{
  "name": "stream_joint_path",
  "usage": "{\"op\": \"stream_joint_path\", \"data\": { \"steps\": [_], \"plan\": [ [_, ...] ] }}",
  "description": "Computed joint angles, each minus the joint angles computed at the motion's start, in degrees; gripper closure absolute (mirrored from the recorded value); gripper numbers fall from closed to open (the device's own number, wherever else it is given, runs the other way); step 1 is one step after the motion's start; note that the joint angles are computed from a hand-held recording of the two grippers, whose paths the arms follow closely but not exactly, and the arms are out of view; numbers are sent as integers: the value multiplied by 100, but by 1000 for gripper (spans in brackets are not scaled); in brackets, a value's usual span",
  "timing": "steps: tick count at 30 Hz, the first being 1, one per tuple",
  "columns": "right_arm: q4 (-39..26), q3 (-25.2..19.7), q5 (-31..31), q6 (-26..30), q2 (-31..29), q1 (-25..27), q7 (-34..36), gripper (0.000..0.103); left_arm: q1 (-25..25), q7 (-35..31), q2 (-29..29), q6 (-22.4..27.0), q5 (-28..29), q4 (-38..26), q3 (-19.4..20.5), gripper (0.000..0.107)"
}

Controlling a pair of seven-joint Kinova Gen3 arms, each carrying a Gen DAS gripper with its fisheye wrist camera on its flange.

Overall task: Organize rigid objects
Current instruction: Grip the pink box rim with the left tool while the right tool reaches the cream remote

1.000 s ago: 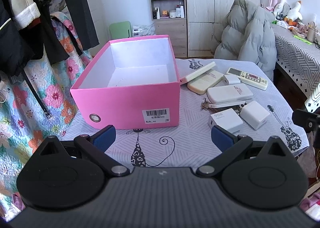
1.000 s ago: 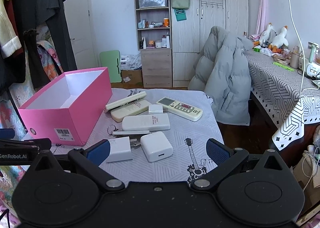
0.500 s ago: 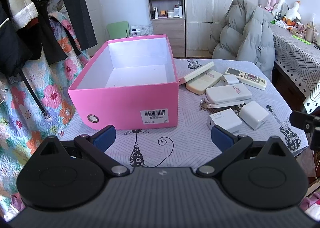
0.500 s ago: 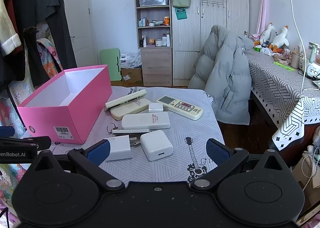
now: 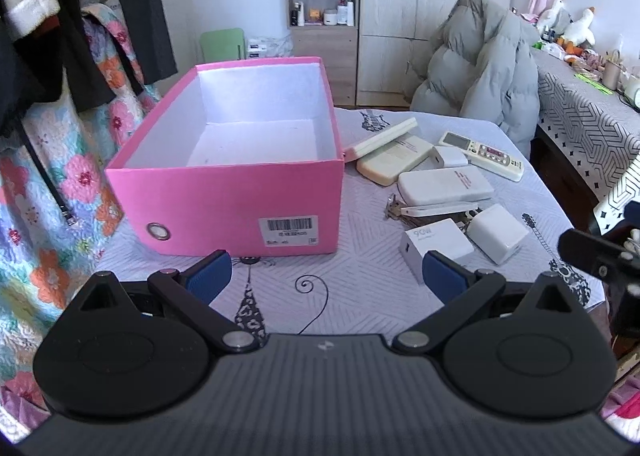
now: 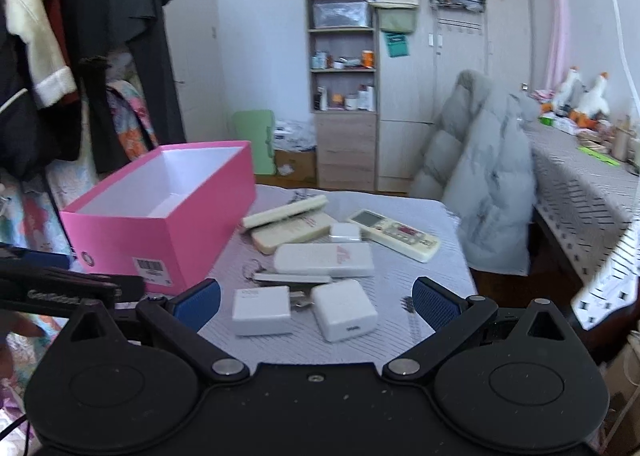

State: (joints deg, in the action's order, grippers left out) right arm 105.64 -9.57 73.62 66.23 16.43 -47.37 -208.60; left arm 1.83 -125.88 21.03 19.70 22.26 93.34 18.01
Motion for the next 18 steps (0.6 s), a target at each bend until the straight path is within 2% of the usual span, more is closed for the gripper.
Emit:
{"op": "stream_joint_path", "data": {
  "steps": [4,7,9,13,15,18],
  "plan": [
    [527,410,932,-437,-70,-258,-881,0,-211,-294,293,576,315,-490,160,5],
    [578,231,1318,-722,-101,156,-964,0,-303,-734,421,795,433,-805,220,5],
    [524,348,1391,-1056,-154,319,-856,0,-334,-888,499,933,576,-1050,196,5],
    [455,74,1687,-1965,-310,1243,-963,0,-328,-1093,816,1623,662,-2017,-16,5],
    [326,-147,1670,-2431,-308,1774,-959,0,-180,-951,981,1914,432,-2548,-235,5],
    [30,-516,1491,-3130,-180,2566,-720,0,37,-394,1297,2103,-215,-3344,-463,5]
  ]
}}
